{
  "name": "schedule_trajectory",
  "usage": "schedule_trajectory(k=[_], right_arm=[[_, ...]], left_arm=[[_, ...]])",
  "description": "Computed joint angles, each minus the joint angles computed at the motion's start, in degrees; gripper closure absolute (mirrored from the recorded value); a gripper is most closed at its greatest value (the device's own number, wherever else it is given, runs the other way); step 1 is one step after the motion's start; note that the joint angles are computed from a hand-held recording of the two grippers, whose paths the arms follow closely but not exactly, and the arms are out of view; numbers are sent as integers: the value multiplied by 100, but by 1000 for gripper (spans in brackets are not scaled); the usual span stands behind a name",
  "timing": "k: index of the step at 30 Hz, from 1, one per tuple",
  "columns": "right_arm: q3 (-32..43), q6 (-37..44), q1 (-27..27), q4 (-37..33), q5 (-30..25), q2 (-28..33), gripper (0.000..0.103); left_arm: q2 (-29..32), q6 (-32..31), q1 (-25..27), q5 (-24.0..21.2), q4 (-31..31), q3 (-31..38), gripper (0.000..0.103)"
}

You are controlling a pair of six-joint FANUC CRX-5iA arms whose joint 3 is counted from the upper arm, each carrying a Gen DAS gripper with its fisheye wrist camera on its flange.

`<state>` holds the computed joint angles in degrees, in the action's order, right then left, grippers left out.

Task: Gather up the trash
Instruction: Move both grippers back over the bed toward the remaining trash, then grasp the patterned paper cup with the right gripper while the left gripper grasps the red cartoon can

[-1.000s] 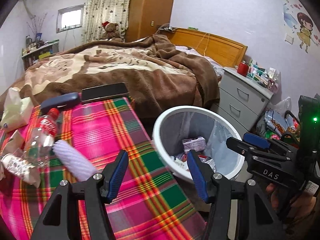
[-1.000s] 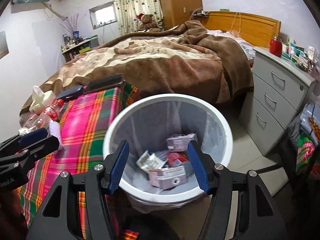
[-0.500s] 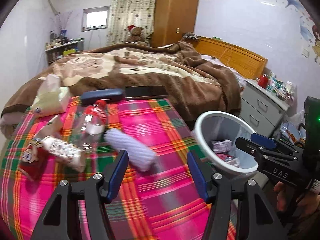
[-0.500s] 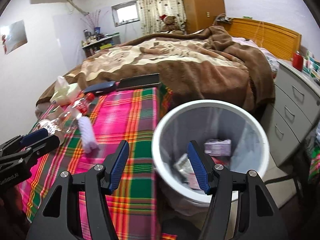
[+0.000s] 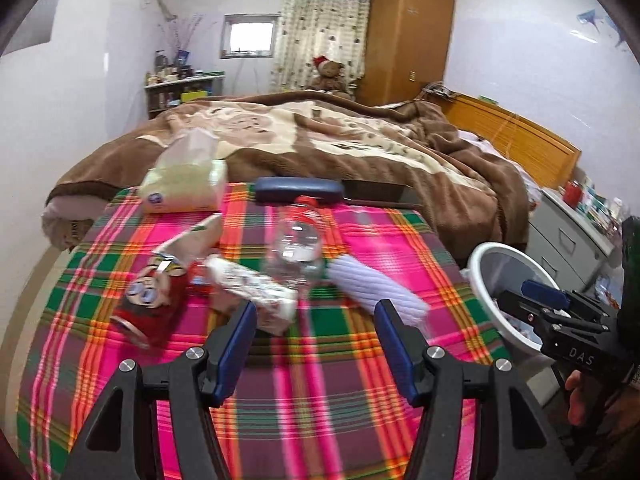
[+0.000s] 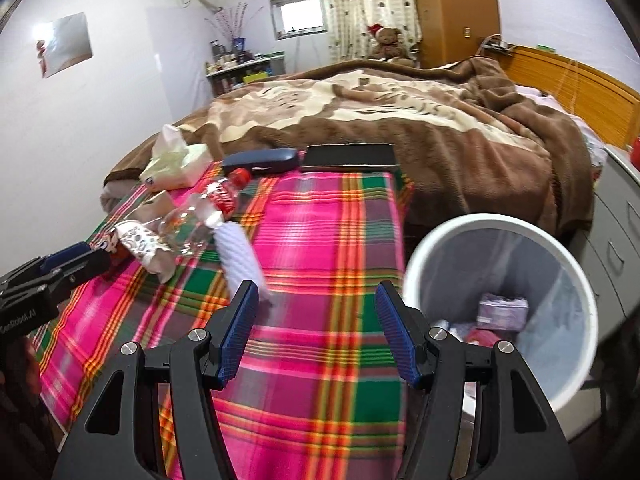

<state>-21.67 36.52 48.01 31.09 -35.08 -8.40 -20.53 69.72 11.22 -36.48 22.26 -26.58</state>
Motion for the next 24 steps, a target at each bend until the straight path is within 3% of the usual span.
schedule_trajectory(k=[11,16,24], right_arm=[[622,1112,233,-809,224,540,41],[900,1548,328,-1033,241,778,41],[1373,2333,449,-1553,325,1178,41]], left_arm=[[63,-299,955,-50,42,-97,42],[258,-831,1314,-43,600,-197,42],[757,-989,1518,-88,580,46,42]])
